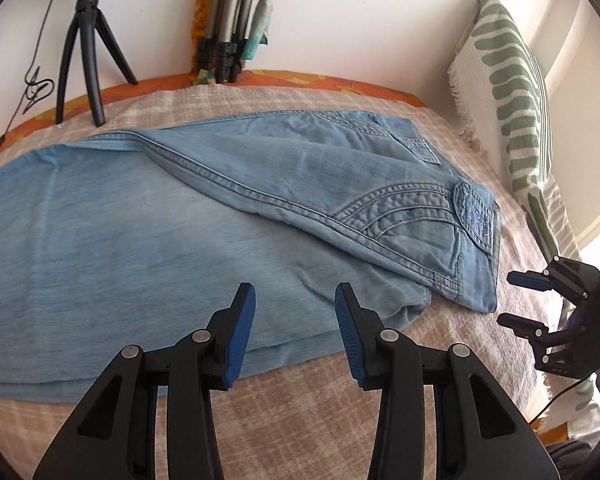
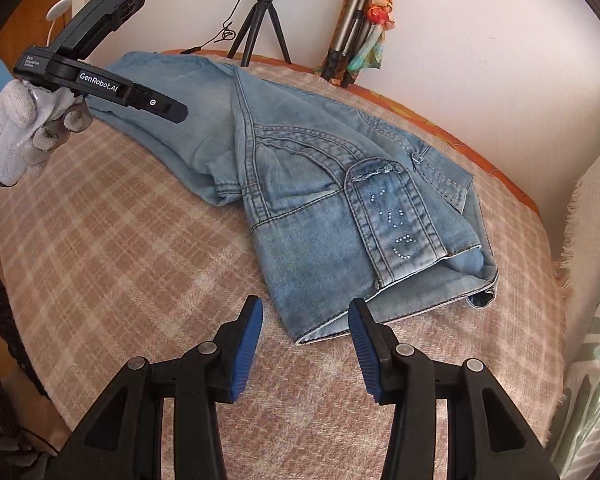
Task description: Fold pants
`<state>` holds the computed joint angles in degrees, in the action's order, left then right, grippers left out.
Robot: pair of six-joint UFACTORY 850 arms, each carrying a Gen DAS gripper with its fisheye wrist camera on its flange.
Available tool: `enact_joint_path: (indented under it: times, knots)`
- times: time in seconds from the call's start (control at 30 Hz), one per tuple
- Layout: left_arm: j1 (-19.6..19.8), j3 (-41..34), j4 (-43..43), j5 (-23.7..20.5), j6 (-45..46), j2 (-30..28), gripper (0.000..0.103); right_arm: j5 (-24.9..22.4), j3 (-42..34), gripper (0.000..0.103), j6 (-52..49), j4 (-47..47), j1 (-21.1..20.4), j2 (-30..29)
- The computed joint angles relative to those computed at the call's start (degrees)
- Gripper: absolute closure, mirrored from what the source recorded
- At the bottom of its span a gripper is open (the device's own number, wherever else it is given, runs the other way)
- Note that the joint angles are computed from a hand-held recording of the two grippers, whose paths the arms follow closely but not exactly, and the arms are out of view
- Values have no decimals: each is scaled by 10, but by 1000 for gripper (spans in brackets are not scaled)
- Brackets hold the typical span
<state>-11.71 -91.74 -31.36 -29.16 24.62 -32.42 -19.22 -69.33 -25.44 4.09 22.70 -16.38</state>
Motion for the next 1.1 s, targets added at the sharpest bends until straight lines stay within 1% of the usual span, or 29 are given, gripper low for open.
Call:
enact_joint_path:
  times: [0.13, 0.2, 0.27, 0.3, 0.33, 0.37, 0.4, 0.43, 0.47, 0.53, 0.6, 0.67, 0.8, 0.9, 0.93, 0.97, 1.03, 1.1]
  knots:
    - [-15, -11, -8, -4, 16, -13, 63, 0, -7, 55, 80, -120, 19, -18]
    - [-20, -19, -8, -6, 17, -21, 63, 5, -8, 55, 160, -219, 28, -25]
    - [-23, -22, -10, -7, 19, -26, 63, 7, -12, 56, 211, -275, 31, -29]
    - [-25, -23, -10, -7, 21, -27, 63, 4, -15, 60, 237, -305, 33, -31]
    - [-27, -23, -7, -5, 22, -28, 63, 1, -18, 72, 239, -310, 33, -33]
    - [-28, -22, -4, -1, 22, -28, 63, -3, -22, 78, 228, -303, 31, -35]
    - [-29, -21, -3, 0, 24, -29, 63, -8, -26, 90, 226, -302, 31, -37]
    - [-28, -22, -2, -2, 24, -31, 63, -6, -28, 95, 227, -304, 30, -36]
    - [-28, -22, -4, -2, 25, -32, 63, -2, -28, 98, 230, -310, 30, -33]
    - [-27, -22, -9, -3, 32, -33, 63, 6, -34, 100, 265, -352, 32, -28]
    - [-27, -24, -7, -3, 35, -34, 63, 14, -48, 100, 269, -358, 28, -24]
    - [-26, -28, -11, -5, 37, -37, 63, 15, -69, 101, 304, -399, 24, -26]
    - [-28, -32, -7, -2, 32, -40, 63, 5, -140, 101, 383, -494, 15, -58]
    - [-30, -31, -1, 3, 29, -41, 63, -10, -219, 101, 412, -536, 7, -105]
    - [-30, -31, 0, 4, 30, -41, 63, -22, -248, 101, 421, -552, 7, -123]
    - [-31, -31, 1, 4, 29, -41, 63, -33, -284, 101, 410, -544, 4, -147]
    - [-31, -32, 2, 4, 28, -42, 63, -60, -369, 101, 361, -497, -4, -206]
    - [-31, -33, 3, 4, 28, -42, 63, -96, -455, 101, 334, -486, -7, -270]
